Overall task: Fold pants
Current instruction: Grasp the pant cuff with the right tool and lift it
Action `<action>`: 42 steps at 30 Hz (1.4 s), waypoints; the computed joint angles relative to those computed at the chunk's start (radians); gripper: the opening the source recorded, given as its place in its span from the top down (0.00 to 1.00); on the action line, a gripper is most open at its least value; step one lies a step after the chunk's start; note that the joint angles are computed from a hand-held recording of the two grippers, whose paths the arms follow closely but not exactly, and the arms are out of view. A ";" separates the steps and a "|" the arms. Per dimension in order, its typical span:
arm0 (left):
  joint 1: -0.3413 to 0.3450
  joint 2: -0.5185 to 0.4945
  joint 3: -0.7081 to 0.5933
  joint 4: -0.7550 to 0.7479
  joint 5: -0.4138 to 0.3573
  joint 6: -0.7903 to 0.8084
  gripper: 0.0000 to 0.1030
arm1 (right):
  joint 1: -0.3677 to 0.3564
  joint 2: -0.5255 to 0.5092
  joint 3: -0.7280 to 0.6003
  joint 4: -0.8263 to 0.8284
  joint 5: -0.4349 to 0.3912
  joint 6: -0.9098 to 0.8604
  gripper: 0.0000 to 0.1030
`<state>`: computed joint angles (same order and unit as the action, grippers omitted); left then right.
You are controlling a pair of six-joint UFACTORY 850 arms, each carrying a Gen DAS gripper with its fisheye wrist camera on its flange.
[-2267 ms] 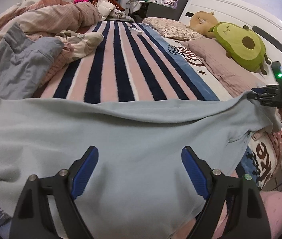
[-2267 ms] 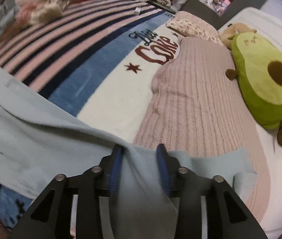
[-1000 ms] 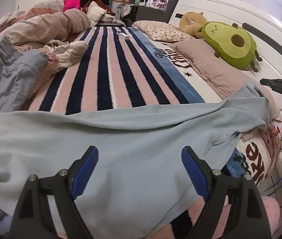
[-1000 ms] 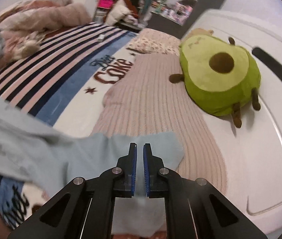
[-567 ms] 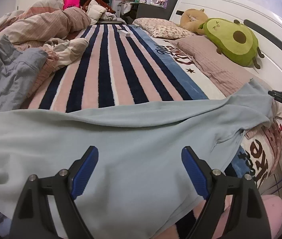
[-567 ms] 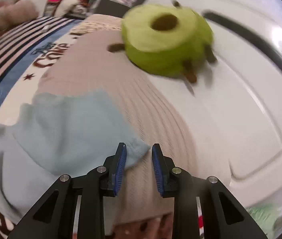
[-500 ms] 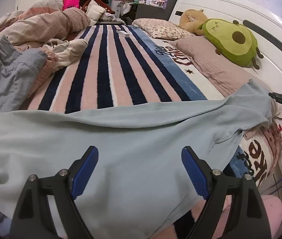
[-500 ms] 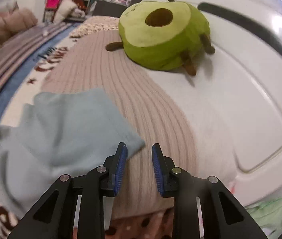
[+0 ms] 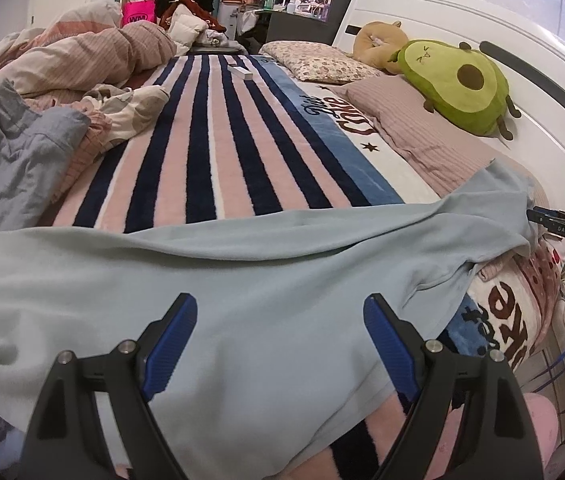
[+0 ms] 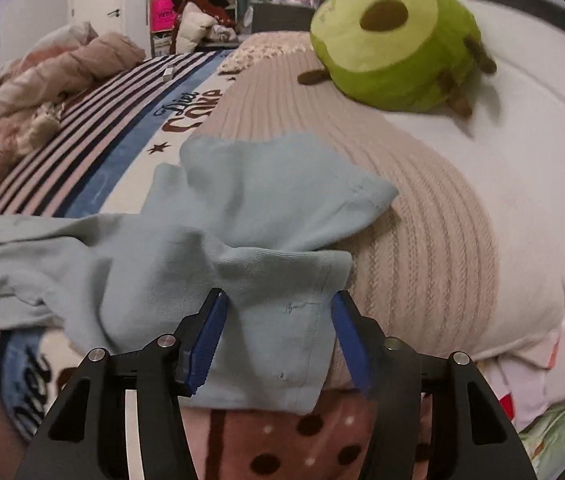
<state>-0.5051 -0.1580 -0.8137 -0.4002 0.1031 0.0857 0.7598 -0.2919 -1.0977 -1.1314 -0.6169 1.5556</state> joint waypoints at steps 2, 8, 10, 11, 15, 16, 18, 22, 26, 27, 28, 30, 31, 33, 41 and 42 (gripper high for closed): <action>0.002 0.003 0.003 0.032 0.004 -0.031 0.19 | 0.007 0.005 0.004 -0.001 0.016 0.006 0.98; 0.004 0.008 0.009 0.147 0.013 -0.145 0.19 | 0.021 0.006 0.002 0.021 -0.071 0.017 0.69; 0.005 0.009 0.009 0.144 0.012 -0.138 0.19 | 0.020 0.002 0.003 0.002 -0.109 0.035 0.51; 0.005 0.010 0.010 0.146 0.012 -0.140 0.19 | 0.014 0.006 0.011 0.014 -0.102 0.031 0.51; 0.007 0.012 0.013 0.147 0.017 -0.155 0.19 | -0.016 0.026 0.039 0.017 -0.010 0.074 0.50; 0.008 0.013 0.013 0.149 0.016 -0.158 0.19 | -0.014 0.024 0.040 0.011 -0.005 0.078 0.57; 0.010 0.014 0.013 0.170 0.016 -0.176 0.19 | -0.008 0.017 0.036 -0.007 0.021 0.091 0.78; 0.007 0.021 0.017 0.196 0.018 -0.196 0.19 | 0.033 -0.022 0.001 -0.039 -0.054 0.096 0.95; 0.004 0.032 0.023 0.167 0.023 -0.162 0.19 | 0.073 0.008 0.010 -0.095 -0.137 0.175 0.95; 0.005 0.033 0.023 0.180 0.025 -0.176 0.19 | 0.084 0.017 0.011 -0.111 -0.161 0.188 0.95; 0.007 0.034 0.024 0.197 0.026 -0.195 0.19 | 0.096 0.025 0.008 -0.125 -0.186 0.197 0.95; 0.009 0.035 0.025 0.209 0.030 -0.207 0.19 | 0.117 0.035 -0.013 -0.154 -0.233 0.189 0.95; 0.010 0.036 0.025 0.209 0.032 -0.206 0.19 | 0.121 0.032 -0.026 -0.160 -0.250 0.178 0.95; 0.014 0.041 0.030 0.209 0.037 -0.207 0.19 | 0.120 0.016 -0.075 -0.170 -0.294 0.127 0.95; 0.043 0.048 0.051 0.039 0.038 -0.053 0.19 | 0.038 -0.105 -0.279 -0.046 -0.343 -0.110 0.95; 0.049 0.046 0.052 0.037 0.037 -0.054 0.20 | 0.022 -0.123 -0.297 -0.014 -0.335 -0.141 0.95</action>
<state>-0.4564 -0.1115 -0.7618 -0.3631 0.1406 0.0312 0.7816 -0.4154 -1.3946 -1.1453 -0.9522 1.4149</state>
